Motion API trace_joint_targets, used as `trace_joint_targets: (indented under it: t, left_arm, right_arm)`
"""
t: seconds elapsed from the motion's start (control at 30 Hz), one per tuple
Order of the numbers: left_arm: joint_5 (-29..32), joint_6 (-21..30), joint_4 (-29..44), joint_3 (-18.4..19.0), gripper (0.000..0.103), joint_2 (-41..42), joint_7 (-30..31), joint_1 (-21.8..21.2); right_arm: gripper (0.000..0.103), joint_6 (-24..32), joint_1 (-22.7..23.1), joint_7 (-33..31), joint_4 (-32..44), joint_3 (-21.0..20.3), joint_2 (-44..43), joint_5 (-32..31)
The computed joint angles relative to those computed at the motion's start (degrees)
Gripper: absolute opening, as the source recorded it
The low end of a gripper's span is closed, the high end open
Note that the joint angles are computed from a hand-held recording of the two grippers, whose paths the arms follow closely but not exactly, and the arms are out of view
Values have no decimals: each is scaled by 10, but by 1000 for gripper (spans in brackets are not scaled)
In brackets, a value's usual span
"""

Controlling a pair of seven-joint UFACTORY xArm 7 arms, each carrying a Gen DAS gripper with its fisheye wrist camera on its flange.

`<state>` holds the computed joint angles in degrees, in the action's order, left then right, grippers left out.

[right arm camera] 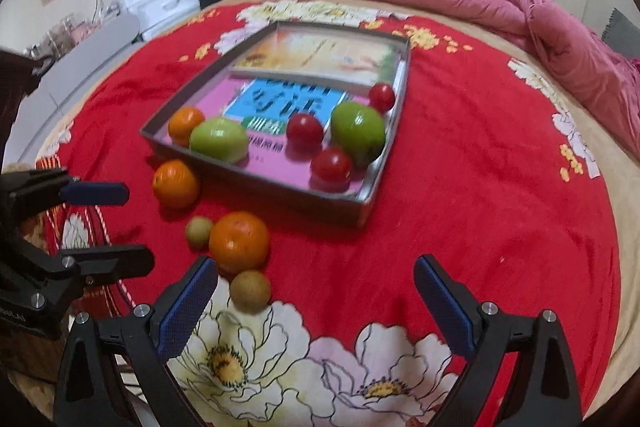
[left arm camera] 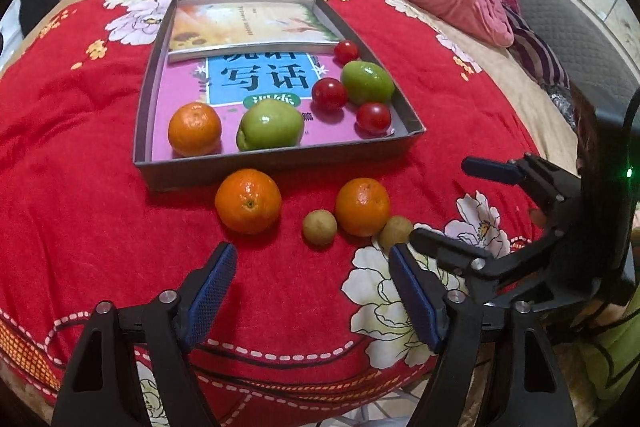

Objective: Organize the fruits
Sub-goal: 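Grasp a small brown kiwi with the left tool while the right tool grasps another kiwi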

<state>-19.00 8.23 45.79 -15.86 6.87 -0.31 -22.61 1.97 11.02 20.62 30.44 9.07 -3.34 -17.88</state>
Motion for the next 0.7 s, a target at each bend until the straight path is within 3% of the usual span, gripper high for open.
trace_joint_targets:
  t: [0.1,0.17,0.23,0.3,0.37,0.47,0.57,0.63,0.7]
  left_arm:
    - [7,0,1,2,70,6,-2,-2]
    - [-16,1,5,-12,64,11,22,8]
    - [-17,-4,8,-13,63,18,28,7]
    - [-34,-6,12,-24,60,24,46,15]
    - [-29,-7,16,-22,51,30,45,12]
    - [-43,-3,23,-32,46,40,58,23]
    - [-56,0,31,-41,39,49,74,30]
    - [-50,-2,34,-38,37,54,71,26]
    - [-43,-3,40,-37,32,61,72,24]
  right_arm:
    - [97,17,6,-3,6,2,9,-6]
    - [91,24,22,-44,8,-3,18,36]
    - [82,33,33,-76,13,-5,27,66]
    - [74,46,37,-75,20,-7,36,57]
    - [71,40,43,-103,21,-6,42,80]
    - [56,36,50,-162,23,0,50,136]
    - [47,40,57,-152,27,-5,55,115]
    - [36,35,53,-211,24,9,52,184]
    - [31,35,56,-232,22,10,49,211]
